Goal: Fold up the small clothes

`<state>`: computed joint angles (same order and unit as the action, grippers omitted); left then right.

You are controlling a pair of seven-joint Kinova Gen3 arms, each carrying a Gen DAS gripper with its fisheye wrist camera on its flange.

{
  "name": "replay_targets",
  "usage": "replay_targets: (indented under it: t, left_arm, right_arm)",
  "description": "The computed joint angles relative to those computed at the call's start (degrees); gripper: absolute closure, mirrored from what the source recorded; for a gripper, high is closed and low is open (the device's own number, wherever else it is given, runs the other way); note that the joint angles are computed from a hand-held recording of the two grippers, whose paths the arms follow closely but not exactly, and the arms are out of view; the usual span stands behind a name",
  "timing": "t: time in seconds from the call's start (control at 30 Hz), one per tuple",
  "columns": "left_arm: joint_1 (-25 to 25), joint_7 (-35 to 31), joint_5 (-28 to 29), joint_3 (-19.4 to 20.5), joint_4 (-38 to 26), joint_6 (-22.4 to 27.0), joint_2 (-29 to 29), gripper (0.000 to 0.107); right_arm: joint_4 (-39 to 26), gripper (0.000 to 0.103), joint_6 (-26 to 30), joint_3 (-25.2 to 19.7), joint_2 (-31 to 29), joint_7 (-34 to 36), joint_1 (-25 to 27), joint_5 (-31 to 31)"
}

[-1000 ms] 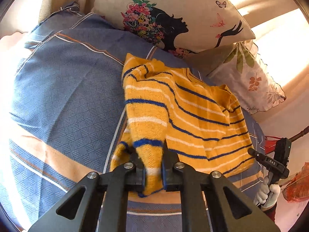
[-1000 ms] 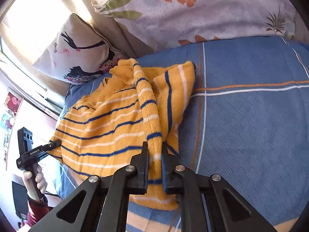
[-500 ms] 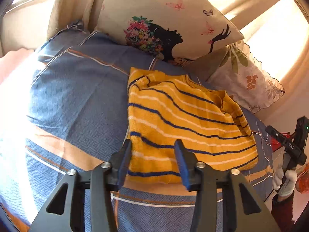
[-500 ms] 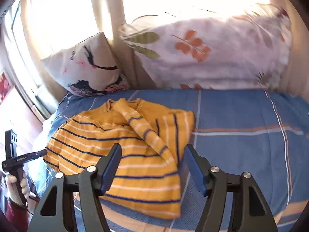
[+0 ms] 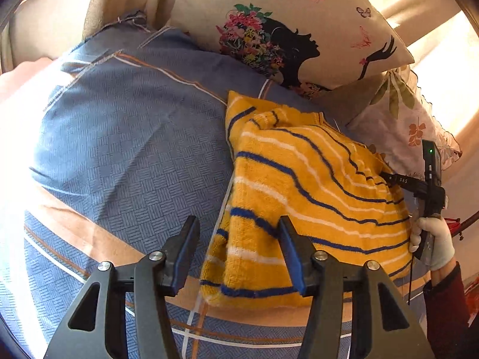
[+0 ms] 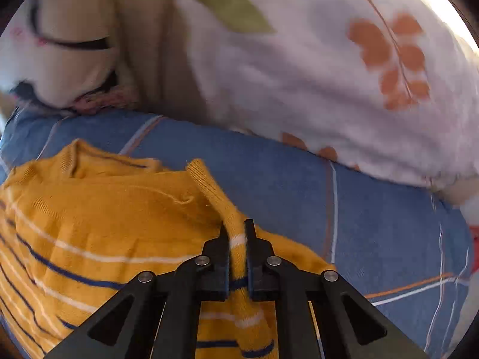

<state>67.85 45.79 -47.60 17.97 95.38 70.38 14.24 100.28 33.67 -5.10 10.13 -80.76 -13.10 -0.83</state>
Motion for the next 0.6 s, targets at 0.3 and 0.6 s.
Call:
replay_targets:
  t: [0.3, 0.6]
  left_arm:
    - [-8.7, 9.7, -10.7, 14.3, 2.4, 1.4, 3.6, 0.031]
    - [3.2, 30.4, -16.9, 5.1, 9.1, -1.6, 2.2, 0.07]
  right_arm:
    - [4.2, 0.052, -3.6, -11.3, -7.8, 12.4, 19.3, -19.4]
    - [1.9, 0.038, 15.6, -5.8, -11.7, 30.3, 5.0, -40.2]
